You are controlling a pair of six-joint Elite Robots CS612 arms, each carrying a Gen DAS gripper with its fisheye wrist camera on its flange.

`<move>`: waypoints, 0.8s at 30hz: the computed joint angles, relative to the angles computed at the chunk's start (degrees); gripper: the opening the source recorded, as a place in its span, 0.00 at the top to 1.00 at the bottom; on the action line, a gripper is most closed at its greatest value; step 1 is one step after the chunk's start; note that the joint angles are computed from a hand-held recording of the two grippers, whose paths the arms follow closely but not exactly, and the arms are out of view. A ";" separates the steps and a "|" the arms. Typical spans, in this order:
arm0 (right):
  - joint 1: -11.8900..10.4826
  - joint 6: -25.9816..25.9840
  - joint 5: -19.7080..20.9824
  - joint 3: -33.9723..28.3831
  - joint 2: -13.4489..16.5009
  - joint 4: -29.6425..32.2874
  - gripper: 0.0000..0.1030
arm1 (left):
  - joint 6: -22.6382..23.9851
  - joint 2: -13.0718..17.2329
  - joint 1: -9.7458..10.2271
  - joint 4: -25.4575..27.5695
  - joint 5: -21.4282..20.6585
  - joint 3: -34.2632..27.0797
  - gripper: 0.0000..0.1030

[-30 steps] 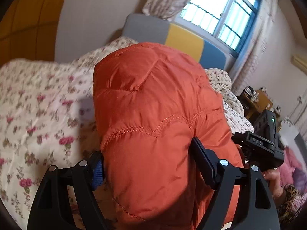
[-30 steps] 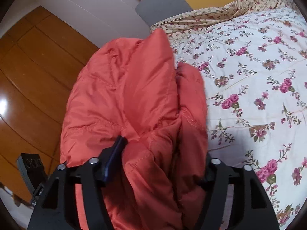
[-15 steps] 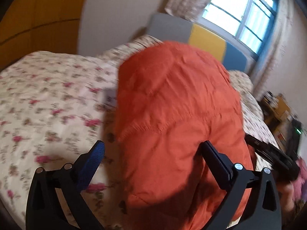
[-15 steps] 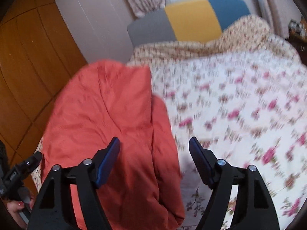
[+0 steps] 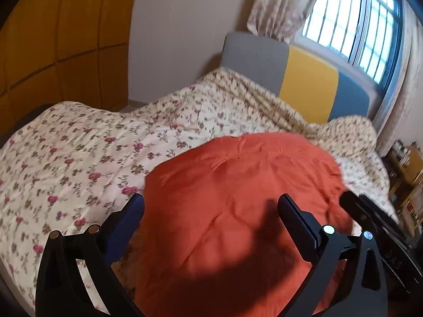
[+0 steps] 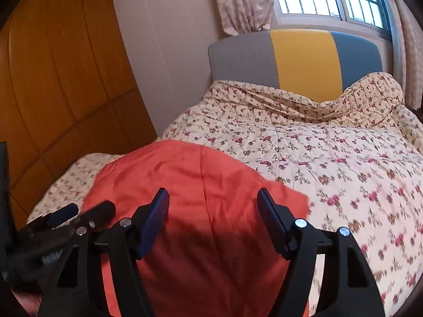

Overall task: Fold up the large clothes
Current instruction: 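Press the folded bundle flat with both grippers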

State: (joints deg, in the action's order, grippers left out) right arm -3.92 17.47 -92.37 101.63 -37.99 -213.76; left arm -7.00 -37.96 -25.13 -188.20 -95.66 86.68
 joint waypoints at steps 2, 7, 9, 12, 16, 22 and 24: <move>0.13 -0.05 -0.74 -1.15 0.69 2.27 0.32 | 0.52 1.45 -0.50 0.03 1.21 -1.63 0.03; -1.27 2.49 2.98 -2.63 2.77 4.98 0.30 | -0.09 3.73 -1.01 1.60 3.40 -4.18 0.03; -1.61 2.87 3.32 -3.18 3.19 6.38 0.30 | 0.00 4.23 -1.07 2.89 3.36 -4.99 0.03; -1.88 2.20 3.18 -3.68 3.72 7.78 0.30 | 0.73 4.82 -1.58 4.15 4.83 -5.79 0.03; -2.93 3.99 6.03 -4.36 4.66 8.72 0.30 | 1.65 5.64 -2.27 4.61 7.06 -6.62 0.03; -2.32 4.04 3.37 -5.57 5.16 11.70 0.30 | 2.06 6.93 -2.34 7.21 6.74 -8.74 0.03; -2.19 3.90 2.70 -6.22 5.50 12.55 0.30 | 2.24 7.34 -2.43 7.31 7.16 -9.18 0.03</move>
